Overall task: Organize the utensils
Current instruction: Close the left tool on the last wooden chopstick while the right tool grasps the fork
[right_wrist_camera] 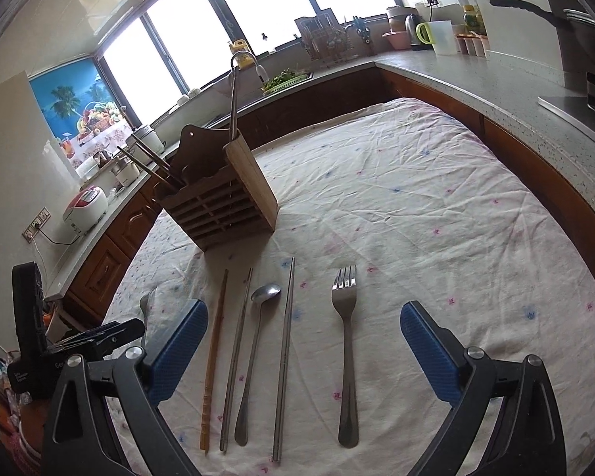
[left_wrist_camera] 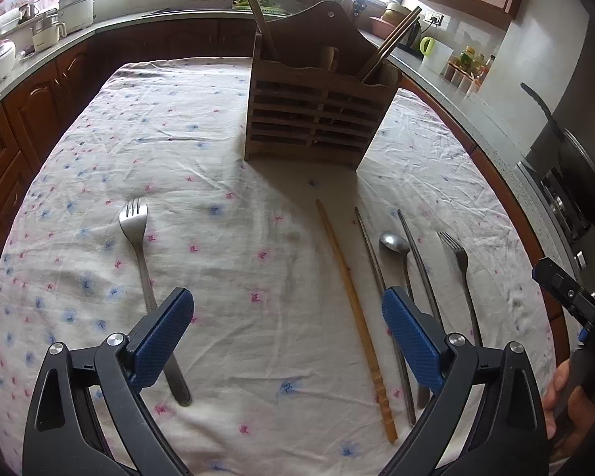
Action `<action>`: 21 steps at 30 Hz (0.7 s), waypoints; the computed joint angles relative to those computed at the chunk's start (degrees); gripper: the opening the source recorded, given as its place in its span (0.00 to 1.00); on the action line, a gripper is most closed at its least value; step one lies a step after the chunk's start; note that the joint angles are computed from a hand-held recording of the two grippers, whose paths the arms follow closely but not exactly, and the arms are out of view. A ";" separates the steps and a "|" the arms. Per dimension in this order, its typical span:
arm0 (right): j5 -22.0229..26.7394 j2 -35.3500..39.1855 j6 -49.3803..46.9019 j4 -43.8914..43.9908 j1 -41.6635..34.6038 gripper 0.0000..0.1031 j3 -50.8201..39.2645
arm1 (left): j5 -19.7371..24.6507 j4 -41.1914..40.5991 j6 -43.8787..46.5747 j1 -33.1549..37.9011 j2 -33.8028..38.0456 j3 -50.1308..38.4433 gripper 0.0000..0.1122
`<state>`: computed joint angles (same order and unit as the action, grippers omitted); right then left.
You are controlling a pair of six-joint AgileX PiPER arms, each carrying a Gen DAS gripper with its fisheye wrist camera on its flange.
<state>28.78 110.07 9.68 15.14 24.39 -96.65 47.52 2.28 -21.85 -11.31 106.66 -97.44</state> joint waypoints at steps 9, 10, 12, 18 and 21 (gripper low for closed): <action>8.84 7.51 2.61 -5.10 0.94 0.66 -11.69 | 3.00 -4.66 4.07 1.49 4.95 -6.16 0.68; 9.57 8.24 2.87 -5.66 0.89 0.62 -12.70 | 3.48 -5.13 4.48 1.57 5.63 -7.07 0.67; 11.45 9.99 2.76 -5.60 0.45 0.59 -15.22 | 4.32 -5.79 5.16 1.64 6.99 -8.88 0.63; 16.43 15.08 3.12 -6.86 -0.24 0.54 -22.36 | 7.27 -7.70 7.02 1.49 11.56 -15.19 0.57; 18.58 17.32 2.89 -7.06 -0.44 0.52 -25.62 | 9.40 -8.28 7.92 1.22 14.57 -19.62 0.52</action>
<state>47.36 127.38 12.57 8.09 23.96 -122.27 56.92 -6.00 -13.94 -10.08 121.23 -117.05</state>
